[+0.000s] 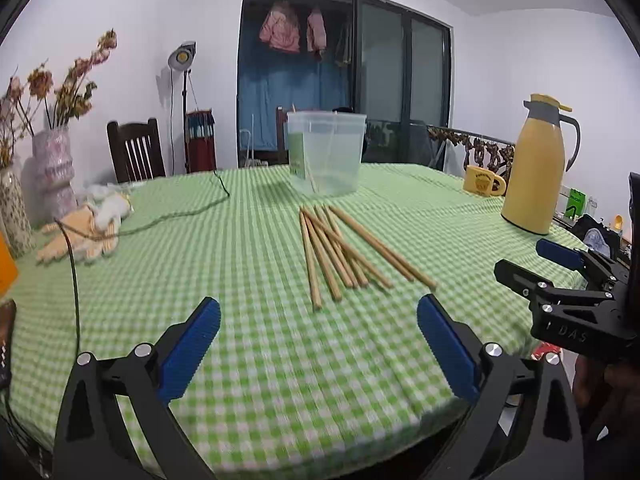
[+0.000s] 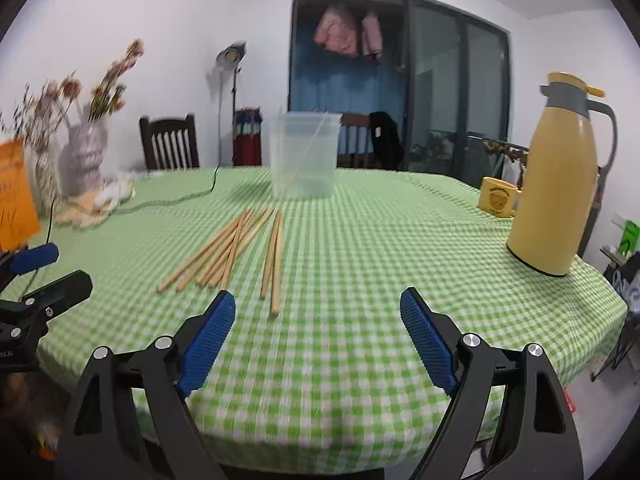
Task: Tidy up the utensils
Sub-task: 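Move the left tool back over the chopstick pile, then lower the left tool onto another chopstick and close its fingers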
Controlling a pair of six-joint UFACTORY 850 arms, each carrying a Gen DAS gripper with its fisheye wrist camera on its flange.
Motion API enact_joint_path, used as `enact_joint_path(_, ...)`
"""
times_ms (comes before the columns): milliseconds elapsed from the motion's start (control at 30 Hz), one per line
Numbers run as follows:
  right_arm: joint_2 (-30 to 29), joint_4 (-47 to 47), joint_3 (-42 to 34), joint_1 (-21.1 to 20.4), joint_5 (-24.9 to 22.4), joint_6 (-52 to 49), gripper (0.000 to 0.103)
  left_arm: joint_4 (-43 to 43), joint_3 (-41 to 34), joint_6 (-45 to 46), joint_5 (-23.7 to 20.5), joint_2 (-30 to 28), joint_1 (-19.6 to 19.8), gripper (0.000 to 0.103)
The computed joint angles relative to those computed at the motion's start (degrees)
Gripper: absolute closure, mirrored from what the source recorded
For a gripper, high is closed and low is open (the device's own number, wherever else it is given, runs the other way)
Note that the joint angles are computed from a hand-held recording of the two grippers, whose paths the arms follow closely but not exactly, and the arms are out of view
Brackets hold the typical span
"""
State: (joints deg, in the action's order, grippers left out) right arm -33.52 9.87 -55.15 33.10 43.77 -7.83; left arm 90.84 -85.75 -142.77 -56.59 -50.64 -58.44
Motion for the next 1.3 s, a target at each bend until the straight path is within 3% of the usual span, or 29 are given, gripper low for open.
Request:
enact_joint_path(133, -0.1, -0.5, 0.7, -0.1, -1.0, 0.1, 0.022, -0.3, 0.8, -4.3, 1.4, -0.1, -0.1, 0.007)
enact_joint_path(300, -0.4, -0.4, 0.6, 0.0, -2.7, -0.3, 0.022, -0.7, -0.1, -2.5, -0.7, -1.0, -0.5, 0.007)
enact_joint_path(667, -0.5, -1.2, 0.3, 0.1, -2.9, -0.4, 0.022, -0.1, 0.9, -3.8, 1.6, 0.0, 0.5, 0.007)
enact_joint_path(1200, -5.0, -1.7, -7.6, -0.6, -10.5, 1.1, 0.022, -2.1, 0.0, 1.0, 3.0, -0.9, 2.8, 0.007)
enact_joint_path(1300, -5.7, -2.6, -9.4, -0.9, -12.9, 1.7, 0.022, -3.3, -0.2, 2.2, 5.1, -1.0, 4.1, 0.007)
